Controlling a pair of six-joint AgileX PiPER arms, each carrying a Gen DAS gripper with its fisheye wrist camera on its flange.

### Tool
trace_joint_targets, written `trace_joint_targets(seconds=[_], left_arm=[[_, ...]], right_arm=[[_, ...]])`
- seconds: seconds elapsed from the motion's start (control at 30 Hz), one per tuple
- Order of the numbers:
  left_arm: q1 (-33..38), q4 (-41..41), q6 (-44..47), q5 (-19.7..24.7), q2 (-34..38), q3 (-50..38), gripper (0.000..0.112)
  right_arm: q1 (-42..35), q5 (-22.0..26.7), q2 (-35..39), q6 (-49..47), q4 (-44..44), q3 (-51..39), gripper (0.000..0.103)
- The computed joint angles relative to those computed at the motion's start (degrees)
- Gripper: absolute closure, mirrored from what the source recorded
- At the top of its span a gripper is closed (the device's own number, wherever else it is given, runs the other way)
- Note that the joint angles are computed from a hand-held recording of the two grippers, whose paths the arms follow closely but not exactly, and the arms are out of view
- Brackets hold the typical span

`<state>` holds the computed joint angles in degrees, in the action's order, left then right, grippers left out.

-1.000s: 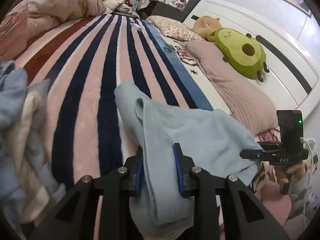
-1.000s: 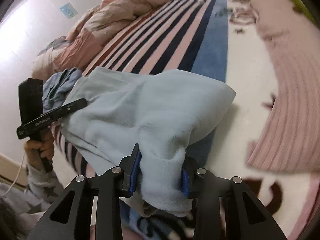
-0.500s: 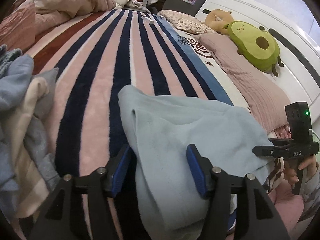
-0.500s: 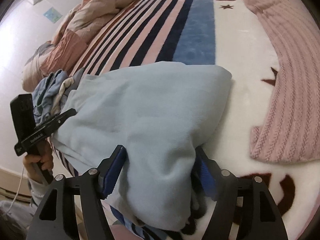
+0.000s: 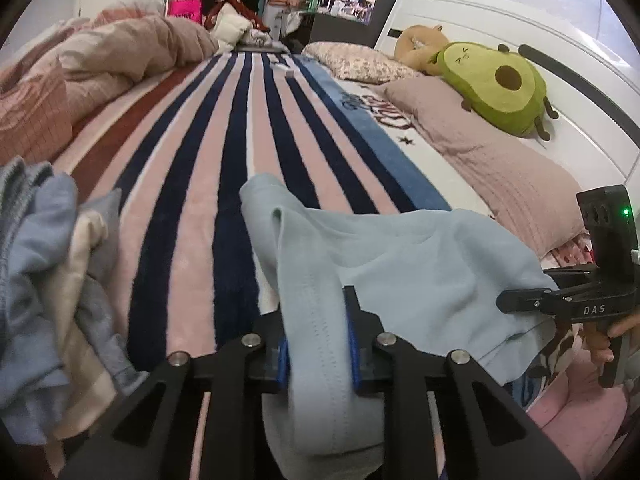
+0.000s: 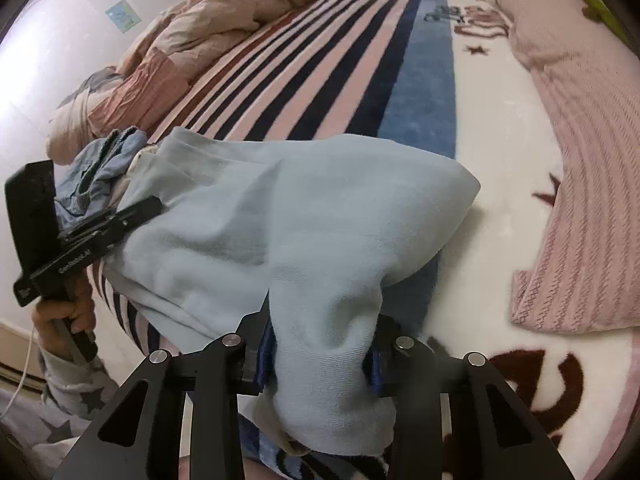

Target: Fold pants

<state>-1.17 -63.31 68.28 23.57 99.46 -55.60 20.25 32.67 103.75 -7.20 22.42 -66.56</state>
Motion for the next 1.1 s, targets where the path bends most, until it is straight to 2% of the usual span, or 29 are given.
trace_joint_targets(seconds=[0.17,0.33,0.63,0.77,0.87,1.0,1.1], left_arm=[[-1.66,-0.88,0.99,-3.14,-4.19,3.05,0.095],[-2.17,-0.69,0.72,-4.42,-8.96,5.67,0.097],[3.34,-2.43,3.69,-1.14,-18.80,10.30,0.098],[9.18,-3.35,6.33,2.52,-22.04,10.54,0.098],[15.05,-3.70,8.23,6.98,-23.02,8.82,0.098],[24.11,-3.63,10.14,14.43,-21.87,3.58,0.099],[29.31,-3.84,12.06,16.84,-20.72,0.23,0.101]], right_arm=[[2.11,-2.02,-3.00,4.32,-4.65,1.67,0.073],[4.09,-3.39,-5.40,6.88,-6.57,2.76,0.074],[10.18,-4.80,-8.73,14.86,-11.95,1.95,0.074],[13.27,-4.54,-8.00,17.71,-14.61,-1.17,0.074],[15.35,-3.18,-5.61,18.18,-15.14,-6.00,0.074],[18.02,-0.50,-0.08,18.15,-15.92,-15.65,0.075],[19.80,2.27,5.33,18.04,-16.30,-24.67,0.075]])
